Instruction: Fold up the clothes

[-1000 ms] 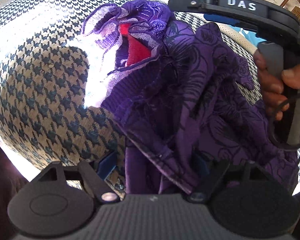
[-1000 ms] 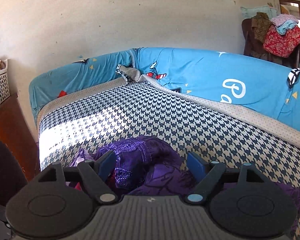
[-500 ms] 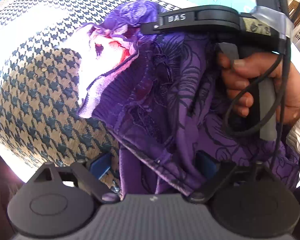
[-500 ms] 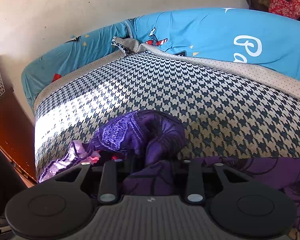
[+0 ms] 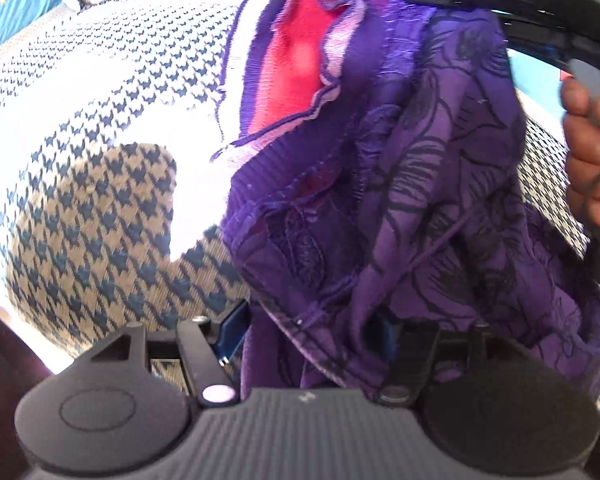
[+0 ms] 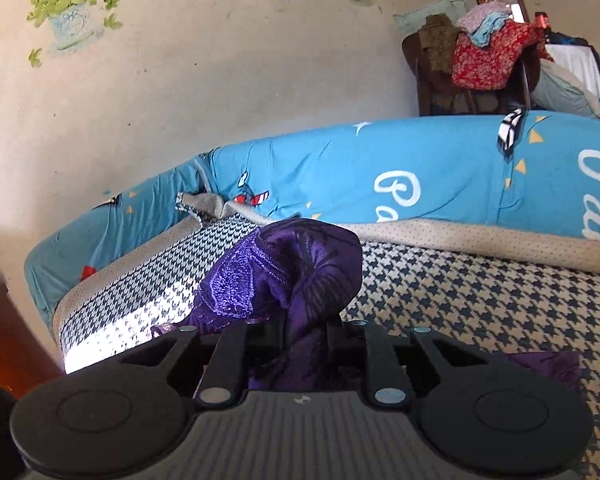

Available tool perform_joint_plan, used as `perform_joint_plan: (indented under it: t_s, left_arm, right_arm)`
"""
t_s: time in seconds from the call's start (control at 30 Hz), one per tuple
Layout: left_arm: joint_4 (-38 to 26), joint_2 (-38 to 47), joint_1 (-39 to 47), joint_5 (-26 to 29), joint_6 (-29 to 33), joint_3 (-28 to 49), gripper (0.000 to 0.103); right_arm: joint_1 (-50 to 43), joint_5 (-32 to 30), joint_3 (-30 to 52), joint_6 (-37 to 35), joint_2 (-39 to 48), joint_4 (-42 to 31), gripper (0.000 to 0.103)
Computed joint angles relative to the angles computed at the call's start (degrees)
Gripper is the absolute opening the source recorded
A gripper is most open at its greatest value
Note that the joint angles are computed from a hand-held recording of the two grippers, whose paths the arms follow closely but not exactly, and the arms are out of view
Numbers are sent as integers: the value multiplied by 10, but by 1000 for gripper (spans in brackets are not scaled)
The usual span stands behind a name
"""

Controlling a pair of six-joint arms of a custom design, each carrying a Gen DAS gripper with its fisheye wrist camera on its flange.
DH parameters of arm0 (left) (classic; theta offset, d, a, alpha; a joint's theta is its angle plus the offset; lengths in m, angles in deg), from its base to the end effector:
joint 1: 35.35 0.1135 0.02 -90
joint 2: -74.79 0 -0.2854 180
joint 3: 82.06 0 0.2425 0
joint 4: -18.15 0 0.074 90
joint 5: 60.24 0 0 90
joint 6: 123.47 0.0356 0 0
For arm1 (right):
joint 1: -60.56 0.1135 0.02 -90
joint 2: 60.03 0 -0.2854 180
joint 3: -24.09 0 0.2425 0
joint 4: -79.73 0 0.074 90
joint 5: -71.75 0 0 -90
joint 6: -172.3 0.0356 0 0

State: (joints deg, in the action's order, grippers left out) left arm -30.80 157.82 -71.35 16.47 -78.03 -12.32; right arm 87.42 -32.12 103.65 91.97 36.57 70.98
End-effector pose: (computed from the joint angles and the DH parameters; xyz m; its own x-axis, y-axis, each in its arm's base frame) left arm 0.2248 -0.1532 0.2449 -0.8507 -0.2260 -0.4746 -0.1564 0.9708 -0.1819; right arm 0.3373 0.1804 0.2787 -0.4886 -0.0647 -0.8701 -0.5570 0.7907 0.2541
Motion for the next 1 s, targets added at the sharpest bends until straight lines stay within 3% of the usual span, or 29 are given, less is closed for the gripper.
perform_joint_plan:
  t_s: [0.3,0.67,0.7,0.77,0.83,1.0]
  left_arm:
    - [-25,95,-46,-125,11,143,59]
    - [-79,289,-67,-281,107,435,57]
    - [-88,312,-63,-288,116,473,57]
    - [-103,294,-59,-307,119,464,57]
    - [-76,332,-40,-310,159,513,57]
    - [-164,407,-33,-320,149,663,57]
  right_arm:
    - [-71,4,-57,40,-111,46,18]
    - [-200,-8,-119,86,-220,86,18]
    - [-211,-9,-122,89,-226,89,18]
    - [-231,-10,-129,99,-234,96,18]
    - [-246,-5,-130,107,-237,97,18]
    - [-276,4,-123,107,-225,94,18]
